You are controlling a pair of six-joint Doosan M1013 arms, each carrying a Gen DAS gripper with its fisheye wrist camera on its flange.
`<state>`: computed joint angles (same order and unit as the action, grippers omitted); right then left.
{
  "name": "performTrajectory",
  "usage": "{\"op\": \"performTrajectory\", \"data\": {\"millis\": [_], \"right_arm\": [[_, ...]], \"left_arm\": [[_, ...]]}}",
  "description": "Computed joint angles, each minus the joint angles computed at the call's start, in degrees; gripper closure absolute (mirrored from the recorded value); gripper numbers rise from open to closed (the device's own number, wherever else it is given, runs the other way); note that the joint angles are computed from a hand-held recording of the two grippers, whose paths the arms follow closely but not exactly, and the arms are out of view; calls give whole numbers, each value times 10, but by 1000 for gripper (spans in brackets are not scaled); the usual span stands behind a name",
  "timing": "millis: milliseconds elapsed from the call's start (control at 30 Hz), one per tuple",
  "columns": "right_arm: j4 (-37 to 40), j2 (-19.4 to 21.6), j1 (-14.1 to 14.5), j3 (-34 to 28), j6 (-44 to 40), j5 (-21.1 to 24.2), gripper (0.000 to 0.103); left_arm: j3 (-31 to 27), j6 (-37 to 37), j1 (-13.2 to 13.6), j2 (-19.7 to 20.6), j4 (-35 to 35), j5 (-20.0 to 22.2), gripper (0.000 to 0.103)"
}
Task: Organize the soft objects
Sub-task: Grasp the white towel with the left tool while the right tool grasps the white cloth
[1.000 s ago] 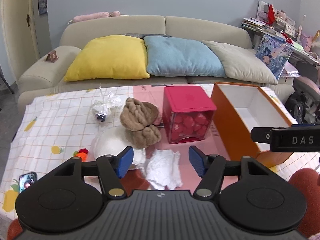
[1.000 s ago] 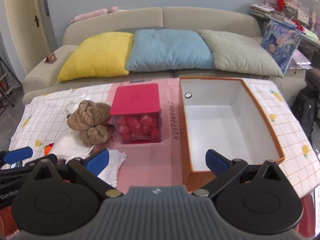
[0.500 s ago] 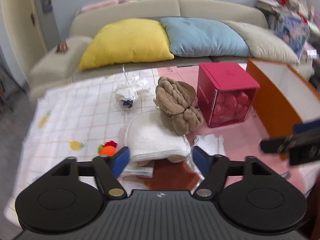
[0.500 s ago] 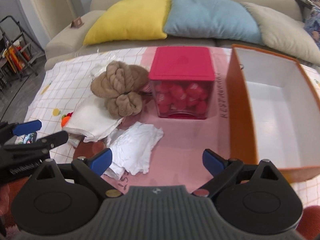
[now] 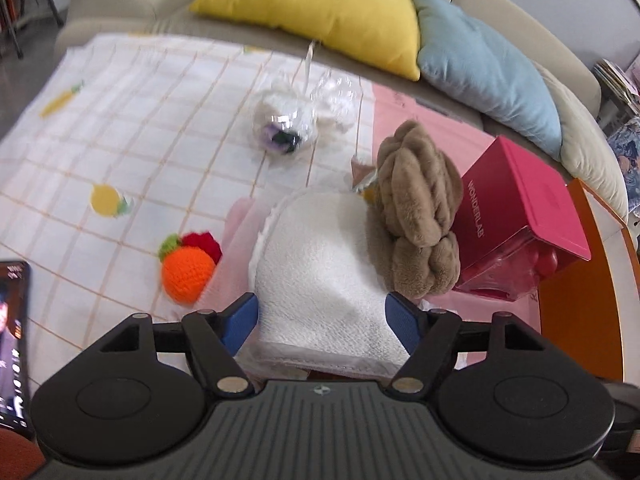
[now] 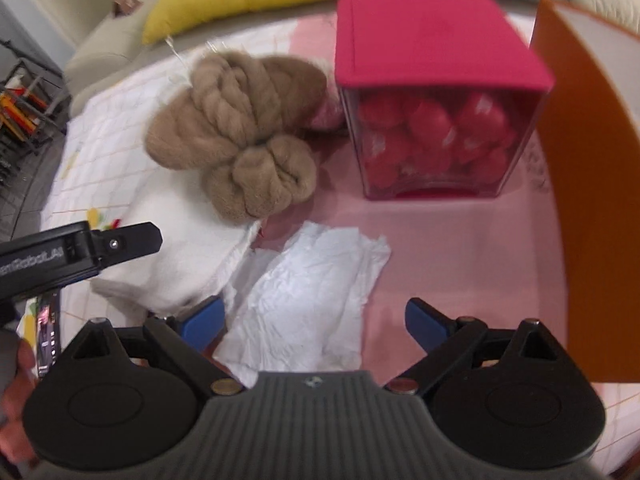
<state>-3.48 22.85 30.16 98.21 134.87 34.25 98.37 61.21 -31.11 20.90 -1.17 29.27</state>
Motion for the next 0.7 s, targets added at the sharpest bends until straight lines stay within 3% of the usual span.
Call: {"op": "performTrajectory", "data": {"millis": [100,200,233,300,367,467,633,700], "right_arm": [[13,15,1,-11,-12,7,9],[5,23,7,-18,-24,14,21],[6,25,8,-18,-29,12,32],[18,27,8,-17,-41,7,43],[27,28,7,-15,-44,2,76],[36,24,2,-6,-42,-9,93],[-13,-2,-3,14,-13,-44,95],[-35,-13,-3,19,0,-49,95]], "left_arm": [[-5,-8,-5,6,20,10,25],[-2,-24,-11,5,53,3,40],[-2,-26,-13,5,62,2,48],[-1,-39,-18,3,89,-2,63],[2,-35,-20,0,94,-14,75],[9,-46,-22,-6,109,-36,86],[22,-70,-26,-26,129,-74,91],[23,-55,-24,-33,104,-81,91]]}}
